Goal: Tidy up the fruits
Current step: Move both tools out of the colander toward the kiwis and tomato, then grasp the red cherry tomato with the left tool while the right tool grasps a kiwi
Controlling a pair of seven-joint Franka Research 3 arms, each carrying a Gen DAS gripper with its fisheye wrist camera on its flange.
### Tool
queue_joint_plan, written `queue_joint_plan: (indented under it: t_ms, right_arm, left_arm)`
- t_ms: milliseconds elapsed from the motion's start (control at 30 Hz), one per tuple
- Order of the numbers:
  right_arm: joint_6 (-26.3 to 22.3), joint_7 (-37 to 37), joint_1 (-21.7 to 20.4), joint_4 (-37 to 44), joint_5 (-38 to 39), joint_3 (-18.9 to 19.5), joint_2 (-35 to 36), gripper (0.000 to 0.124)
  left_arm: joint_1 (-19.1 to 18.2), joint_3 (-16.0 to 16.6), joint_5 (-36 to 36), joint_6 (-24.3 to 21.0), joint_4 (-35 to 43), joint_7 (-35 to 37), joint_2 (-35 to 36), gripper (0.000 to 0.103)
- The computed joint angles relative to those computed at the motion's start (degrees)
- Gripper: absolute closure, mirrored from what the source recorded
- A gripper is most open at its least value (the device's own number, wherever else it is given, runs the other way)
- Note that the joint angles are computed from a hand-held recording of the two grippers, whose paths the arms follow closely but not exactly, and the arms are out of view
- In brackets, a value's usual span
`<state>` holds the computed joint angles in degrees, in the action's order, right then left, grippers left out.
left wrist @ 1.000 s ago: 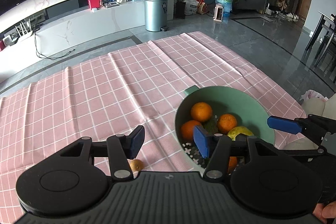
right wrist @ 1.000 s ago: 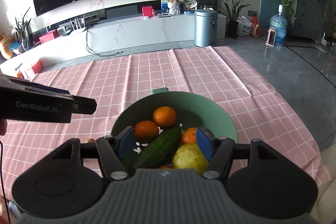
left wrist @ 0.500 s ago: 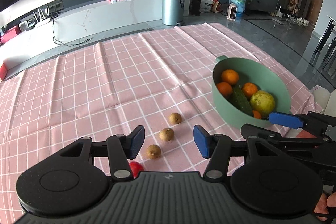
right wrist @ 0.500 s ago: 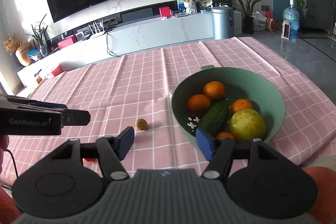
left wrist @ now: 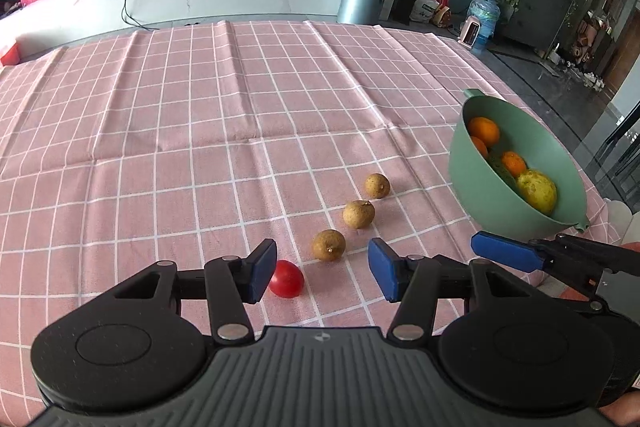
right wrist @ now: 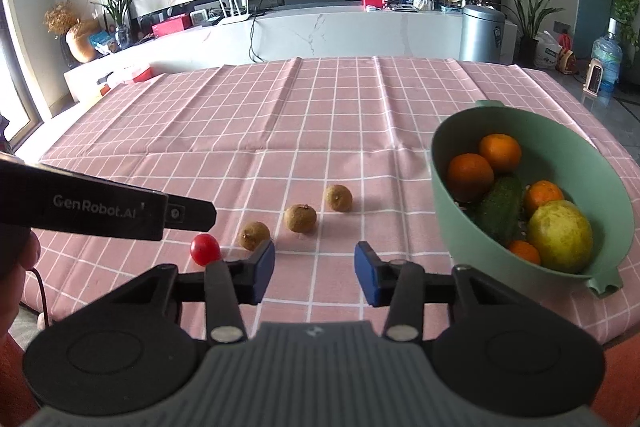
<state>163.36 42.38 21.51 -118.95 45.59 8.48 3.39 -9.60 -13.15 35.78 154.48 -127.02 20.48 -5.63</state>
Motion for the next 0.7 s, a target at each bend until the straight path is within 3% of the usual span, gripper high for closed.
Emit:
queue_joint_plan:
  t_ms: [267, 433, 700]
  right_arm:
    - [-0.62, -0.04, 0.26, 4.02, -2.79, 1.01, 4.38, 0.085]
    - [-1.35, -0.56, -0.16, 5.90, -3.65, 1.84, 6.54, 0.092]
    - [-4.70, 4.61, -0.34, 9.00, -7.72, 1.57, 9.46, 0.095]
  left_arm:
    - [0.33, 1.39, -6.88, 1.39, -1.36, 2.35, 0.84, 0.042]
    - [0.49, 1.57, -9.68, 2.68, -2.22, 3.61, 1.03, 0.042]
    - [0.53, 2.25, -15.11, 4.31, -1.83, 8.11, 2.88, 0.046]
